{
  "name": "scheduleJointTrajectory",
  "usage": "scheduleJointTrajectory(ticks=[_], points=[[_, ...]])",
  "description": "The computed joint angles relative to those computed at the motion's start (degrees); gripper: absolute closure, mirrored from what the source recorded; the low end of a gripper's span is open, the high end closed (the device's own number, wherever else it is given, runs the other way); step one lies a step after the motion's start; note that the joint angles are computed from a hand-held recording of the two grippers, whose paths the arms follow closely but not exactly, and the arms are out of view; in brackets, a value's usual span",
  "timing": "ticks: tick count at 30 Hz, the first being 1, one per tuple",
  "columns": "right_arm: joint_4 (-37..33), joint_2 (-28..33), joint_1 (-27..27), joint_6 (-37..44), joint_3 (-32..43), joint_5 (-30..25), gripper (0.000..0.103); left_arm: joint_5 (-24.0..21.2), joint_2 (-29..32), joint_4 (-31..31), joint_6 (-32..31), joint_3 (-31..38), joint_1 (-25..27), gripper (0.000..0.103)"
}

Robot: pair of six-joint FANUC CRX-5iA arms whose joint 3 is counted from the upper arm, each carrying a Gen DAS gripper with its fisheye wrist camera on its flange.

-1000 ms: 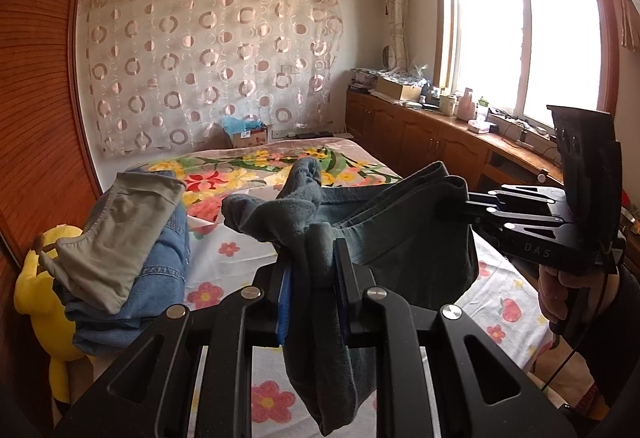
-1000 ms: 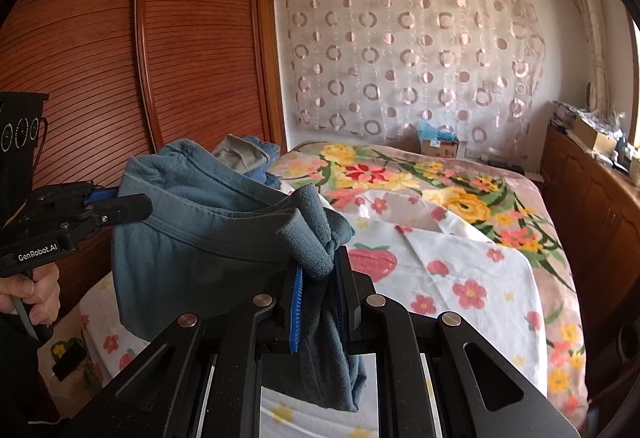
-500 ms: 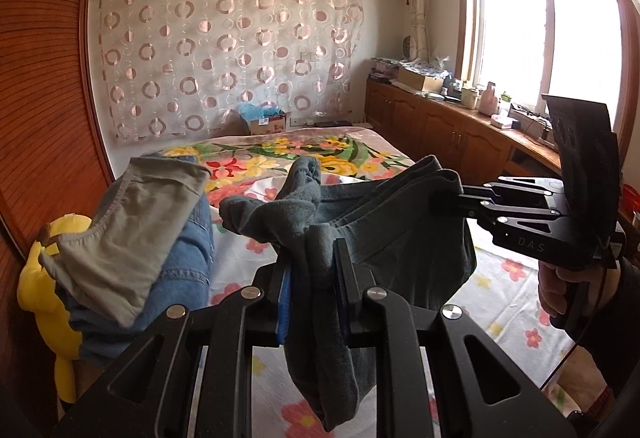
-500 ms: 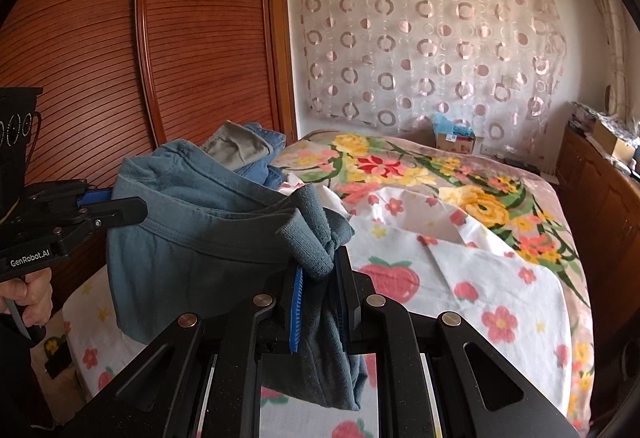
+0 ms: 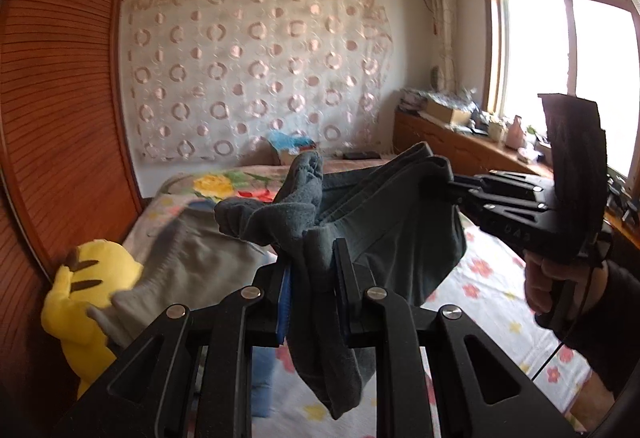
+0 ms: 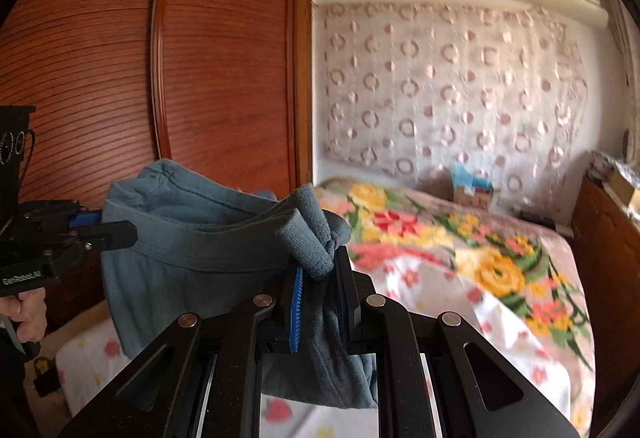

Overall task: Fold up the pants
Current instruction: 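Carry the held shorts with both grippers toward the stack of folded clothes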

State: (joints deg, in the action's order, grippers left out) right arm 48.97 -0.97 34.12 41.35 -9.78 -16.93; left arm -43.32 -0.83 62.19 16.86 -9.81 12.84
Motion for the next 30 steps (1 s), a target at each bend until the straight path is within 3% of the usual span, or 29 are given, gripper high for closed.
scheduleJointTrajectory(ticks=[3, 13, 16, 22, 26, 30], points=[[-0.14, 3.42, -0.52, 1.47, 3.56, 2.3, 0.089, 1.47, 0.35, 1.33, -0.86, 0.45, 0.73, 0.083], [-23.44, 15.59, -0.96, 27.06, 20.43, 1.75, 0.089, 7.4, 2.96, 1.27, 0.81, 1.19, 1.87, 0.083], [-35.08, 18.88, -1.05, 39.71, 27.64, -2.24, 0.089, 9.65, 3.62, 0.27, 2.29, 1.14, 1.91, 0.083], [-48.39, 26.74, -2.39, 56.34, 43.19, -12.2, 0.089, 10.15, 5.78, -2.74, 7.29, 1.97, 3.98, 0.083], [-56.07, 31.05, -4.38, 61.03, 51.64, -18.84, 0.089, 9.67, 7.32, -5.34, 10.54, 3.01, 5.45, 0.083], [-57.87, 36.11, -5.04, 62.71, 59.95, -24.13, 0.089, 8.91, 8.0, -6.58, 12.04, 3.07, 6.44, 0.083]])
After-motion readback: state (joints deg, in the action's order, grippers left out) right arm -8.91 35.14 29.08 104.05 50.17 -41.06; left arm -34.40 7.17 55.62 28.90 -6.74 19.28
